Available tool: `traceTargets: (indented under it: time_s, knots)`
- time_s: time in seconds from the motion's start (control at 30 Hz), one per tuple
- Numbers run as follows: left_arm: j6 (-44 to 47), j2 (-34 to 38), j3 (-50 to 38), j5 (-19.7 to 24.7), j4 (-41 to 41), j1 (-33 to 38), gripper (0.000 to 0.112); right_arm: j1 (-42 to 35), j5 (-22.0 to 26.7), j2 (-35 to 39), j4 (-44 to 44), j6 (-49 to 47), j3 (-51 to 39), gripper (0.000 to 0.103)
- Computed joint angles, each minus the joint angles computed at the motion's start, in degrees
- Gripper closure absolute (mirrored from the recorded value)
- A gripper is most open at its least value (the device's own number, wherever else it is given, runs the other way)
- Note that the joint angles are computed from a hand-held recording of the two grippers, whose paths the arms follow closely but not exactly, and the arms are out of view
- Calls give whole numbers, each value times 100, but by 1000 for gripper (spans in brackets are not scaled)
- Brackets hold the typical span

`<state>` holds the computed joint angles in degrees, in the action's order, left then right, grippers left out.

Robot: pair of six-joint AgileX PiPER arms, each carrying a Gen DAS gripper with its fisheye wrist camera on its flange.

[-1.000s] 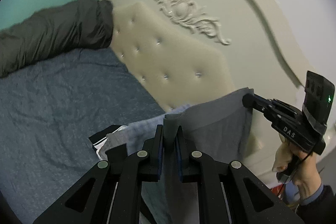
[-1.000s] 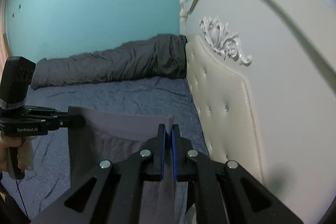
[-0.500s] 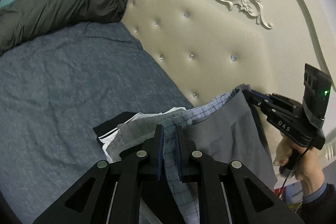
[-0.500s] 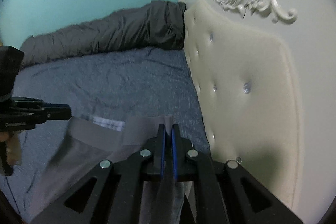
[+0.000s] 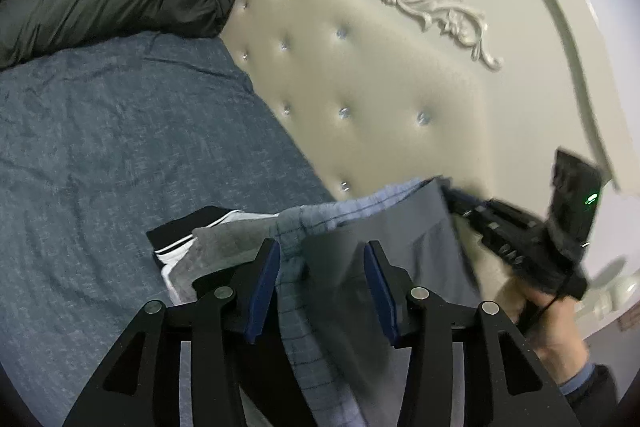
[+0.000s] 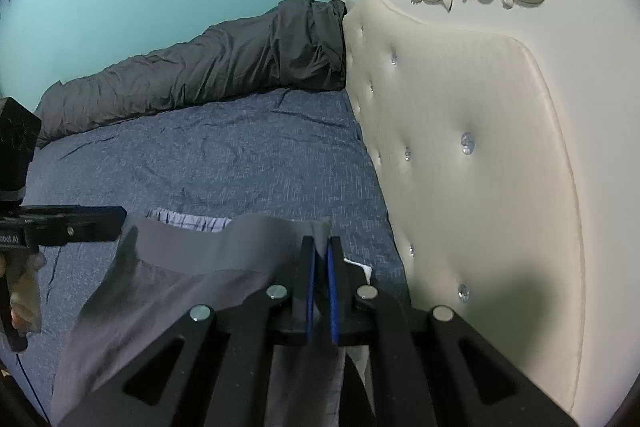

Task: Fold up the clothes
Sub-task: 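Lower the grey briefs onto the stack of folded clothes with both tools, then open both tools and release the briefs onto the stack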

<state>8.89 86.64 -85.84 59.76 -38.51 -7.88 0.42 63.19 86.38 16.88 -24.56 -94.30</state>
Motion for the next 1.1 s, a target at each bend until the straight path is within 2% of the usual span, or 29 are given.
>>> traceTargets:
  time_s: [0.03,0.07,0.3,0.47,0.6,0.7,0.73,0.77,0.8,0.87,0.9,0.97,1.1]
  knots:
    - [1,10,14,-29,65,-45,100,-1,10,-18,-4,-9,3,98]
    - [-3,-12,51,-78,107,-65,108,-8,10,-26,8,-16,-6,98]
    - [158,-173,-146,-164,53,148,109,-284,107,-132,425,-340,-127,98]
    - [-281,177,-421,-190,622,-65,108,-53,5,-103,161,-122,-119,98]
    - [-304,264,-130,-296,586,-76,99,222,40,87,-362,256,-33,98]
    - [-240,127,93,-374,550,-66,99,255,145,183,-501,461,-17,95]
    - [-232,16,179,-383,571,-48,96,188,153,161,-424,488,-8,93]
    - [-220,-121,271,-376,589,-14,92,100,120,85,-346,486,28,84]
    - [-184,-296,383,-346,563,45,92,-13,100,-14,-258,452,74,70]
    - [-88,-681,631,-252,440,190,86,-336,93,-258,16,303,184,62]
    - [-76,-895,760,-180,415,240,76,-521,121,-370,213,191,229,62]
    - [-127,-1339,1014,44,398,274,71,-961,215,-692,751,-178,483,62]
    - [-318,-2223,1525,624,366,269,71,-1830,465,-1487,1537,-891,1257,62]
